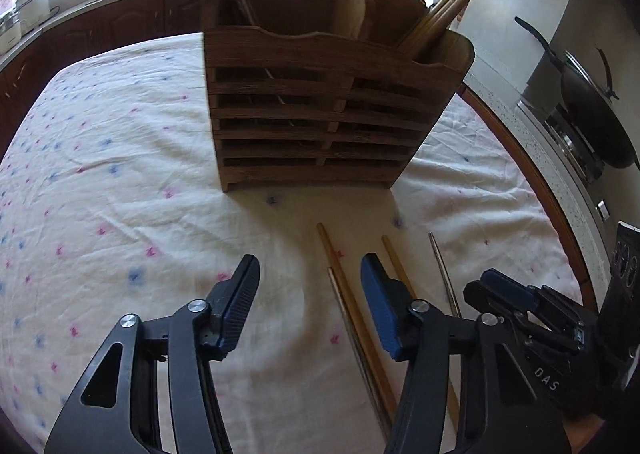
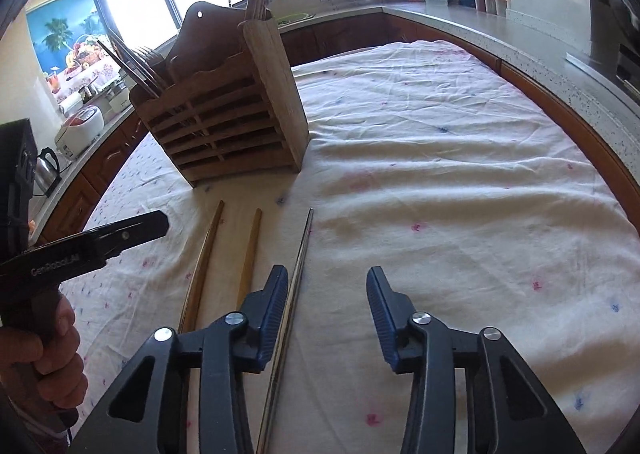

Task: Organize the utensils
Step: 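Grasp a wooden chopstick with the left tool while the right tool grasps a steel chopstick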

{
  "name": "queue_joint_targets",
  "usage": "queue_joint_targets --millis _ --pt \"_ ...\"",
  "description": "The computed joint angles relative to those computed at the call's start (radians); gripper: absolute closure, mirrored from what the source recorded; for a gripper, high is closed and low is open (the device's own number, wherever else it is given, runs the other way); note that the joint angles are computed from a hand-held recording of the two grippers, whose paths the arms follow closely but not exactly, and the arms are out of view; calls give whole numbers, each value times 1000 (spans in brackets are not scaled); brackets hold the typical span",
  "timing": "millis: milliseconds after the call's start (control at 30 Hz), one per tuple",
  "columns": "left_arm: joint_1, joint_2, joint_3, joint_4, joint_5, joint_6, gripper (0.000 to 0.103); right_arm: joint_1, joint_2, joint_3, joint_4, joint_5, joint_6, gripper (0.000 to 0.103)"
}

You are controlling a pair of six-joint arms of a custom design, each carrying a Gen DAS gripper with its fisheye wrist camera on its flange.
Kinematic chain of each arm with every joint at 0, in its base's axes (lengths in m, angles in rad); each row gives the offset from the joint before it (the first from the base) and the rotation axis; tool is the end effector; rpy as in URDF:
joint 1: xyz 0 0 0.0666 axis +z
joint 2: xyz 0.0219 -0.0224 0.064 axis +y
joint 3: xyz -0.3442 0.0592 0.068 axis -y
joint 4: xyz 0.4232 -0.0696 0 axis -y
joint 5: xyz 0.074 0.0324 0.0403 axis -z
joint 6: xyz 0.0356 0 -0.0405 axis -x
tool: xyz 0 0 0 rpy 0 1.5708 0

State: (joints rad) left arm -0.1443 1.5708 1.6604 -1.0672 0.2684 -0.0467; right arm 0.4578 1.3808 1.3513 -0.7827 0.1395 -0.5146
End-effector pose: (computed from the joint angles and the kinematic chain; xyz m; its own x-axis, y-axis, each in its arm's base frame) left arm 0.5644 -0.0920 0.4227 -0.8063 0.1627 -0.5687 0.3233 0.9263 -0.1935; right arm 0.4703 0.2258 0.3895 -0.7399 0.1788 -0.6485 0.0141 0.9680 0.2507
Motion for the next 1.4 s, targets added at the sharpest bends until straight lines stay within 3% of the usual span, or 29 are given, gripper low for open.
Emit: queue_joint_targets --millis 100,167,200,267,300,467,633,800,900,1200,1400 --pt "-18 51 49 -27 -20 -8 60 -12 46 41 -6 -34 20 74" --pt "-25 81 76 -56 -28 -23 73 -15 74 70 -15 -36 40 77" --pt "-30 70 58 -29 -43 -36 75 -15 85 80 -17 -37 53 78" --pt "-36 55 37 -21 -46 -81 90 -12 100 97 -28 -27 81 79" --pt "-37 47 26 -21 -43 -104 92 -11 104 102 -36 -15 95 85" --pt "-21 9 -12 -44 -7 -161 93 -21 83 84 -51 -37 103 95" --pt "-16 46 39 -84 -6 -121 92 -29 103 107 -52 -66 84 91" --pt "-47 38 24 -40 -60 -145 92 -16 142 143 -48 -27 123 90" --pt "-47 41 27 -36 -50 -143 93 -14 141 141 -48 -13 128 95" --pt "33 -83 -31 -12 119 -110 97 -19 35 73 17 -53 47 99" --pt "94 -190 -66 10 226 -86 98 11 -69 43 66 -17 52 99"
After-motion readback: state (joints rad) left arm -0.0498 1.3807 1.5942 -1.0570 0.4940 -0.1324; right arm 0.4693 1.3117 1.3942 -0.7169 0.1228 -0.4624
